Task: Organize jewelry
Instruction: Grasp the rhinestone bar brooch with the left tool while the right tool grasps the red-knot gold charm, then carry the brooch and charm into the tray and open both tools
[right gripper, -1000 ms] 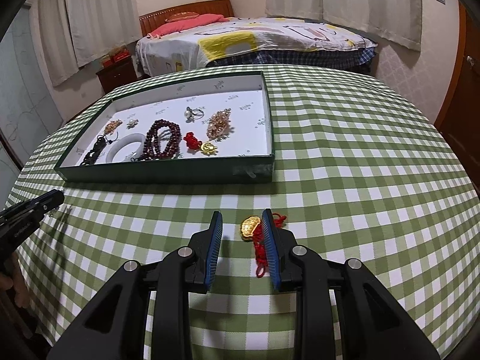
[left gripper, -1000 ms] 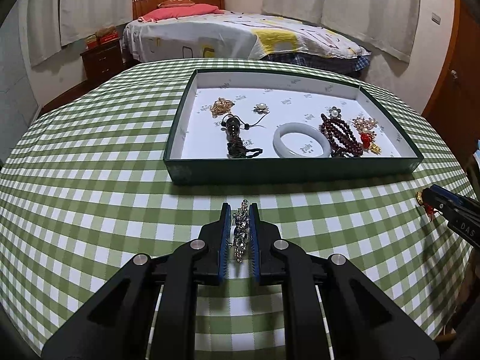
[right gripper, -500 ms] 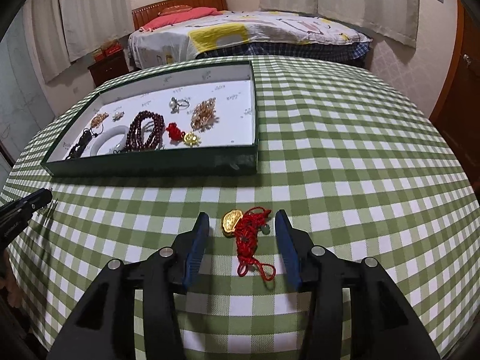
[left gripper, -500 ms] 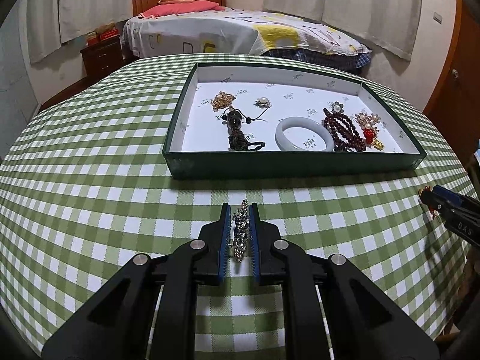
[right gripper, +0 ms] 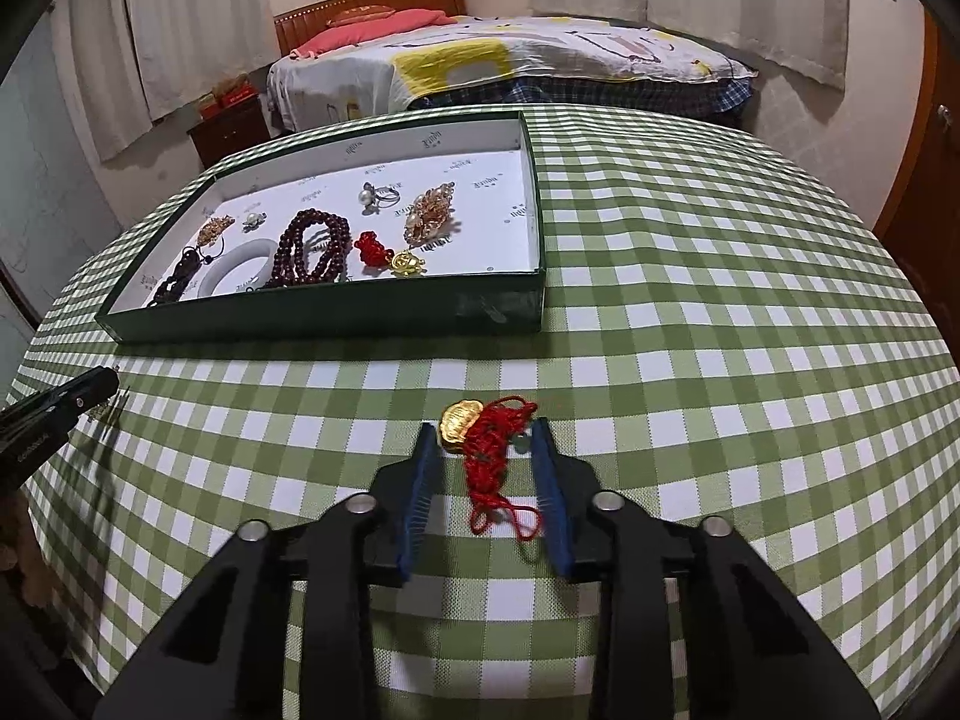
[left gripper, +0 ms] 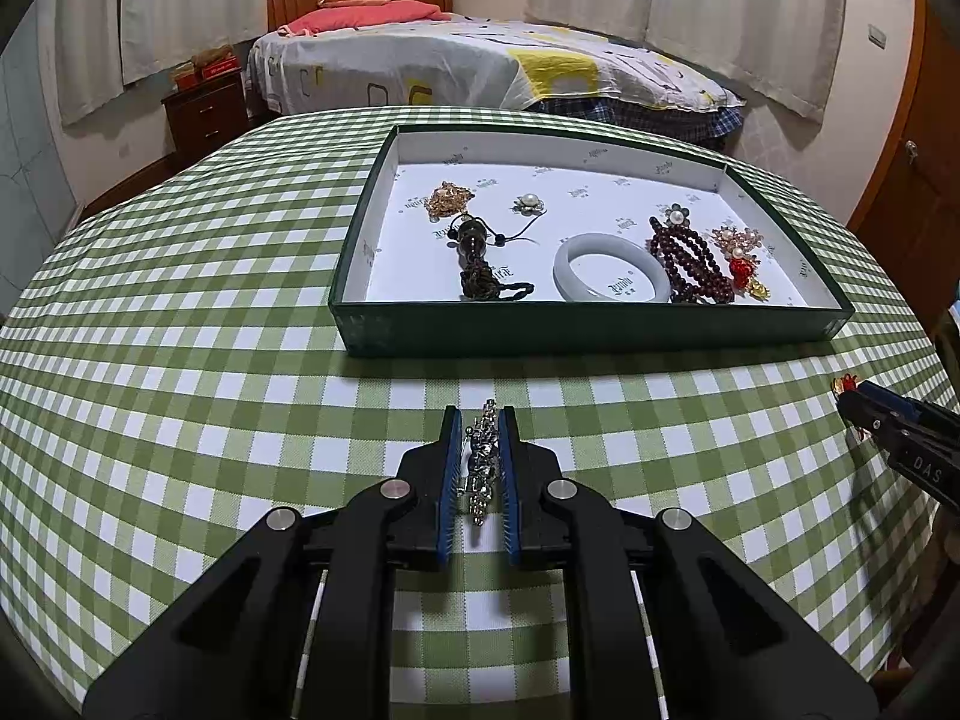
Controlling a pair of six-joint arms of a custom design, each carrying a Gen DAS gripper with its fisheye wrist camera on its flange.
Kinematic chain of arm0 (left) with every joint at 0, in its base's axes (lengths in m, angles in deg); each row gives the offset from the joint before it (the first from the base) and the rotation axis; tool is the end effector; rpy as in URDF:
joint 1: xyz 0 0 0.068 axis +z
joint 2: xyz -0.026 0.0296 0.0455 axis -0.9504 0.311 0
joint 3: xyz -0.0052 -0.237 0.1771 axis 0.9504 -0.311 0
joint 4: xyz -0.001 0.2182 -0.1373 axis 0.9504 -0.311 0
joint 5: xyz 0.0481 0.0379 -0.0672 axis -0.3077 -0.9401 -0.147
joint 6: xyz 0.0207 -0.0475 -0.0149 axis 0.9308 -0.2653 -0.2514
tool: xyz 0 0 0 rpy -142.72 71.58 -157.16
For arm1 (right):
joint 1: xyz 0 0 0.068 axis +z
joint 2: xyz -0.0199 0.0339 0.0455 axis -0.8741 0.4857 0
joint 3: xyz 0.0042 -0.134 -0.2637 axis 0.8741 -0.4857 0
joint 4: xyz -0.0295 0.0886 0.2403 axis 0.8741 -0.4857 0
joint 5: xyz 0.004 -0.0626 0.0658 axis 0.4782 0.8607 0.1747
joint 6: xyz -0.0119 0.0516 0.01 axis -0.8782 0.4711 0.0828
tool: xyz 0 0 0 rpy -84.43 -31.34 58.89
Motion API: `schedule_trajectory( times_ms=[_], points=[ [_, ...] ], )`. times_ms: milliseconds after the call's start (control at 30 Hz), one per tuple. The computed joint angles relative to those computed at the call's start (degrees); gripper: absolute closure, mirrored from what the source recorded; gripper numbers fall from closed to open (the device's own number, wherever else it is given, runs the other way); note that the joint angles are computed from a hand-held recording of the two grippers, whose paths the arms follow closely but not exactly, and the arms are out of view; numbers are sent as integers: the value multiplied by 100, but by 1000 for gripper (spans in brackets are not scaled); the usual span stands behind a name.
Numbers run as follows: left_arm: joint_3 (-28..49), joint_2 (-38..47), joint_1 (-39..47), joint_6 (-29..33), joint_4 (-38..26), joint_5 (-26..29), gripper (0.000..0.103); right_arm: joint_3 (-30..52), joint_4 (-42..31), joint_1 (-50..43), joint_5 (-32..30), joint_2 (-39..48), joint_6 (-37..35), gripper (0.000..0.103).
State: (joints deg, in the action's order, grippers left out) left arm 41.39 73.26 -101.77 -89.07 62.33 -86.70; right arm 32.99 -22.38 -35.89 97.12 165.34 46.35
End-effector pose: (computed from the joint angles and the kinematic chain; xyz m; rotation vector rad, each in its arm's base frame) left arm 0.2602 -0.1414 0.0712 0.1413 2.4388 -0.1361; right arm 0.2410 0.1045 0.1004 0.0819 2.4965 0.0994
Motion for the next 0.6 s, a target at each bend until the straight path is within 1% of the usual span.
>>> schedule_trajectory(
  times_ms=[100,200,233,600],
  points=[
    [2,1,13,12,-1,11,90,-5,15,10,-28,-3,-32,83],
    [-2,5,15,1,-1,15,90,1,33,43,0,10,-54,86],
    [-8,9,11,-5,6,13,90,12,32,57,-4,18,-63,88],
    [-22,10,4,-12,28,-4,90,20,1,210,150,-11,-46,90]
  ],
)
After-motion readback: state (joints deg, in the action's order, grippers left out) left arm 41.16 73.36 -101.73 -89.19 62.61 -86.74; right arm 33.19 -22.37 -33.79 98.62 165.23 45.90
